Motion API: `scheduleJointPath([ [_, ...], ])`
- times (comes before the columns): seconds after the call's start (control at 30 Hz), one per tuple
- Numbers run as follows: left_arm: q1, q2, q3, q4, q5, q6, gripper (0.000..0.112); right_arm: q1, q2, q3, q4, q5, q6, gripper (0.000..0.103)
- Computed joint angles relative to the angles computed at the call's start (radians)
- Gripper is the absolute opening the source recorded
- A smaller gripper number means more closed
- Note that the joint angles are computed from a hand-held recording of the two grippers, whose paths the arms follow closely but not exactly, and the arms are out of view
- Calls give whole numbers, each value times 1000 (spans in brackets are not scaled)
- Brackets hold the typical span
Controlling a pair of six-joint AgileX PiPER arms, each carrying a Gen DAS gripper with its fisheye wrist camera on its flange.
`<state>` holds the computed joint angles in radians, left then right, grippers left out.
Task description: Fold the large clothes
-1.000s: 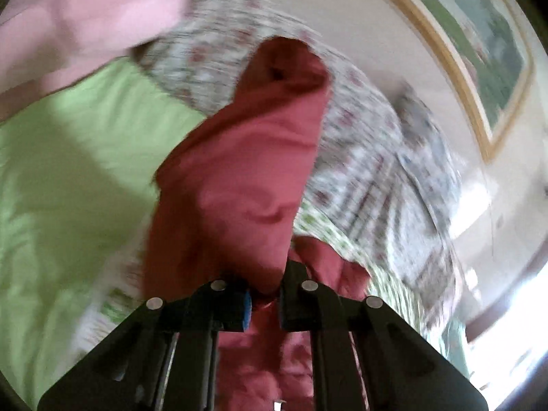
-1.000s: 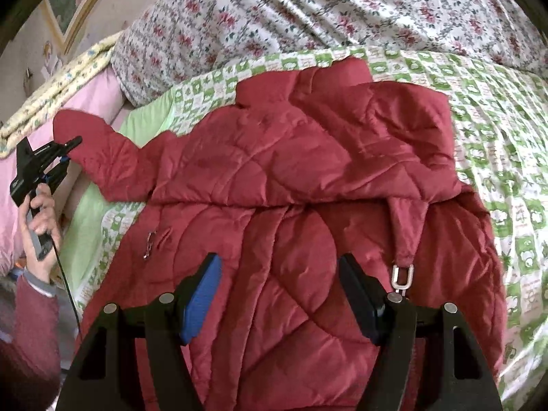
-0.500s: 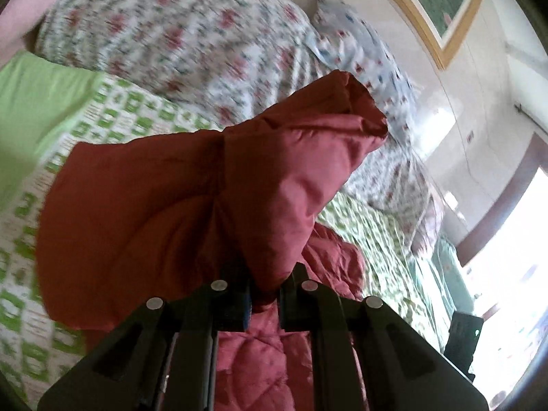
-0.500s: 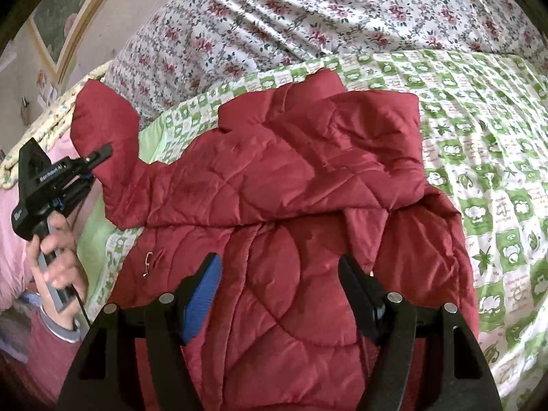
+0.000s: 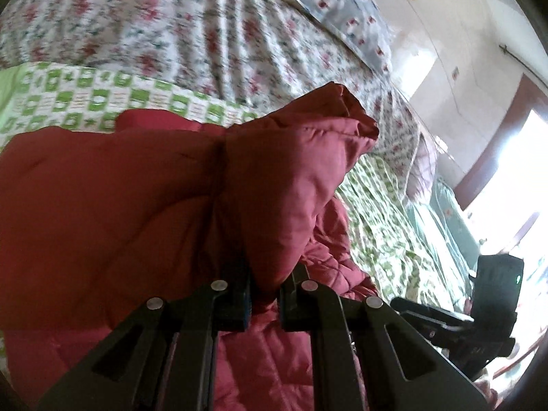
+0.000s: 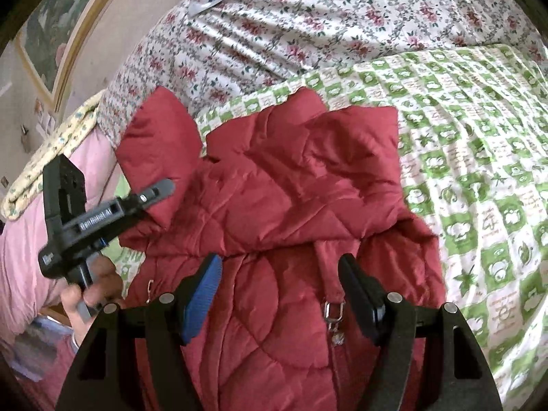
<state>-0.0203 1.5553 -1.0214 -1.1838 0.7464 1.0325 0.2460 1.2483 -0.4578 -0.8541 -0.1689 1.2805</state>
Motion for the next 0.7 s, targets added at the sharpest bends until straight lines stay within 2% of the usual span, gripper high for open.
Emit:
scheduleJointPath([
  [0.1, -78, 36, -17, 16, -47, -25, 8, -91, 14, -5, -157, -87, 139, 72],
  [0.27, -166, 104, -31, 57, -117, -69, 9, -236, 73, -32, -281, -245, 238, 74],
  [0.37, -187, 133, -23, 46, -127, -56, 11, -287, 137, -72, -322, -317, 269, 74],
  [0.5, -190, 145, -10, 30, -111, -38, 25, -313, 231, -138, -347, -384, 295, 74],
  [0.63, -194, 140, -2, 17, -86, -21, 45, -330, 330, -212, -351, -465, 323, 74],
  [0.7, -203, 144, -5, 22, -85, -28, 51, -333, 382, -247, -341, -499, 330, 74],
])
